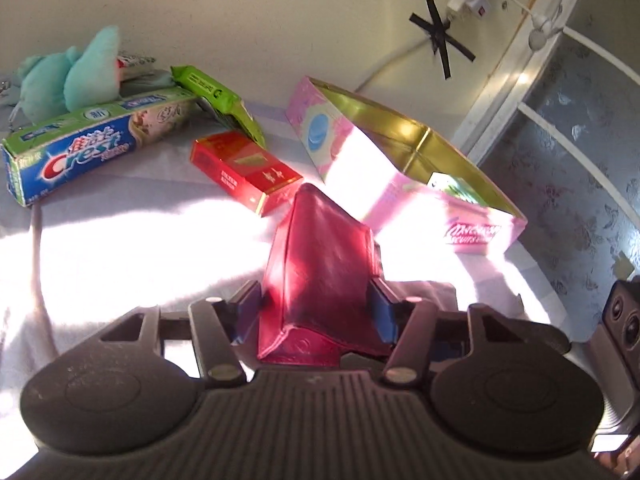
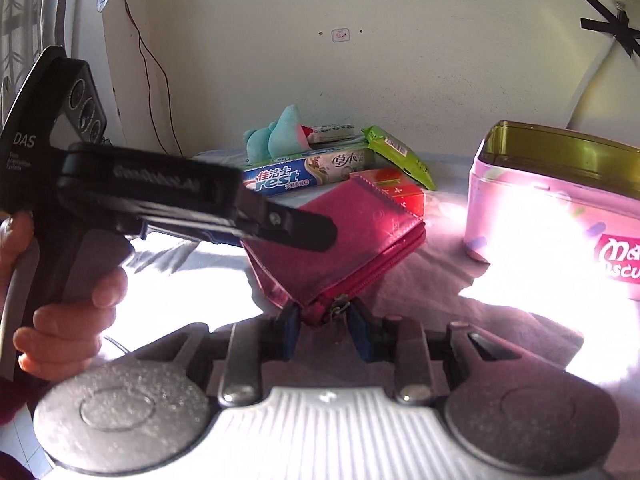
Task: Organize objects
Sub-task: 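Lower the magenta pouch into the pink tin and open the left tool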
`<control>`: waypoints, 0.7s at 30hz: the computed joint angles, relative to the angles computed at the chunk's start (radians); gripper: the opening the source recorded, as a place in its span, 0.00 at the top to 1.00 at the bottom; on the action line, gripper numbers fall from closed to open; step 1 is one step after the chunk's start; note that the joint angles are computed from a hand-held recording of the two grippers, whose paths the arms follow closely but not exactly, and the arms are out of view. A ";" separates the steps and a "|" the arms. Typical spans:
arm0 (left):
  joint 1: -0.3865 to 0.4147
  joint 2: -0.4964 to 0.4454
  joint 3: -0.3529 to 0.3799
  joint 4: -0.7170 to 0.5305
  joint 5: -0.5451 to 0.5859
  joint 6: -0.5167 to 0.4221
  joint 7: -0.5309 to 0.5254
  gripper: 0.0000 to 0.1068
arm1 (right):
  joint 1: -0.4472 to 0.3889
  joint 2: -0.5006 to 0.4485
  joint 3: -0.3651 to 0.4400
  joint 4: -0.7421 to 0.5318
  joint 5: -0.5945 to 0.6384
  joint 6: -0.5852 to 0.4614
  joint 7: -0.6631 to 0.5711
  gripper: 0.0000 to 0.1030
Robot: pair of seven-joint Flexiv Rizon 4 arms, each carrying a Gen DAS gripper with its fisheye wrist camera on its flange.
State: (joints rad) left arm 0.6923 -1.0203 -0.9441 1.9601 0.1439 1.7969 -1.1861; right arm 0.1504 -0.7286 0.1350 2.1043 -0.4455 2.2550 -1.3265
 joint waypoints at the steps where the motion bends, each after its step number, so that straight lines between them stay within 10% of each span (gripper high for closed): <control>1: -0.007 0.008 0.004 0.004 -0.006 0.010 -0.011 0.44 | -0.007 0.001 0.004 0.000 -0.006 -0.004 0.006 0.74; 11: -0.158 0.030 -0.036 -0.191 0.004 -0.027 0.008 0.45 | 0.094 -0.002 -0.111 -0.024 0.273 0.258 -0.193 0.73; 21: -0.552 -0.031 0.188 -0.608 -0.245 -0.309 0.090 0.46 | -0.019 -0.056 -0.167 -0.203 0.346 0.046 -0.100 0.72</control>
